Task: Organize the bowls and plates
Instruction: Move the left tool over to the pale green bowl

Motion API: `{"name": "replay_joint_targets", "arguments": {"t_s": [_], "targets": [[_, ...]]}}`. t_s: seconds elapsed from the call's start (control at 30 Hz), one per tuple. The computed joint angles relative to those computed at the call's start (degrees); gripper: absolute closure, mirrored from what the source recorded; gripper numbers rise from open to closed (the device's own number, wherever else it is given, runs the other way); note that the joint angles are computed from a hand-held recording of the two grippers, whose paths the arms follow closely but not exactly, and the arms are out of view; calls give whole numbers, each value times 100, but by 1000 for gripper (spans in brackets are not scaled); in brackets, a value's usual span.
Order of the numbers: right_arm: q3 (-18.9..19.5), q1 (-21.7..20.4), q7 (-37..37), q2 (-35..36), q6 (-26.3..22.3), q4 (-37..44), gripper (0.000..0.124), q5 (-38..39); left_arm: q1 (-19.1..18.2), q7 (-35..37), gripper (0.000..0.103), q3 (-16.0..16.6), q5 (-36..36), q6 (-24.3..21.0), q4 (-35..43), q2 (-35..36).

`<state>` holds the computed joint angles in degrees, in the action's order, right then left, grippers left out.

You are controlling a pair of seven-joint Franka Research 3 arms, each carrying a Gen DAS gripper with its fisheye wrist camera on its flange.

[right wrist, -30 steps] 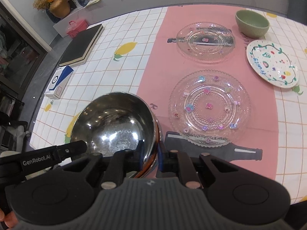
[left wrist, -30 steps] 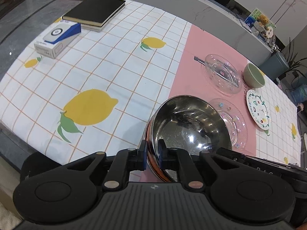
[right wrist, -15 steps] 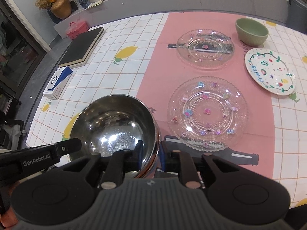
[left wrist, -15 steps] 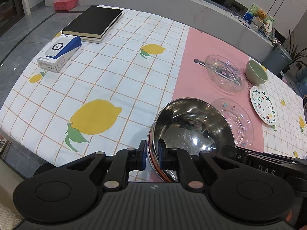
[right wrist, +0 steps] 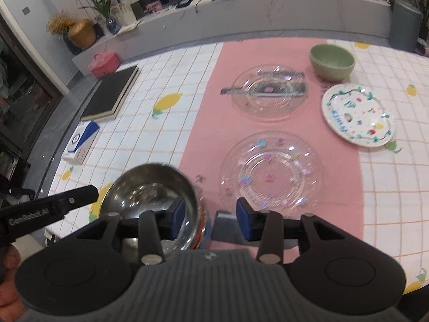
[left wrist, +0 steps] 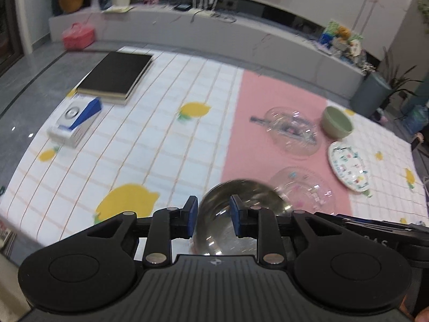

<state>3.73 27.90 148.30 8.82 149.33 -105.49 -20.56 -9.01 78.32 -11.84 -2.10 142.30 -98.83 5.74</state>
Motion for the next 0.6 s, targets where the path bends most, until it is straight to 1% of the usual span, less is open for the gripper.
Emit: {"name": "replay_joint_targets", "arguments": {"t_s": [0.13,0.2,0.27,0.4,0.5,0.6], "targets": [[-87,-80,342,-235,92,-270,79,-254,-60,182,73,-107,-213,198,207,149],[-98,-176,504,-359,134,-428,78,-365,-102,275,73,-168,-308,208,366,265],[-95,-290,657,-469,138,-571,78,-466,-153,348,73,-229,-372,154,569,415],[-59,-543,844,-679,168,-852,78,-592,-339,280,72,-306,-193,-8,1062,783],[-36,-737,839,-790,217,-1023,78,-610,-465,217,69,-375,-118,-167,1462,1076],[-41,-933,798,-861,256,-1161,77,-616,-628,150,69,-420,9,-381,1957,1428]]}}
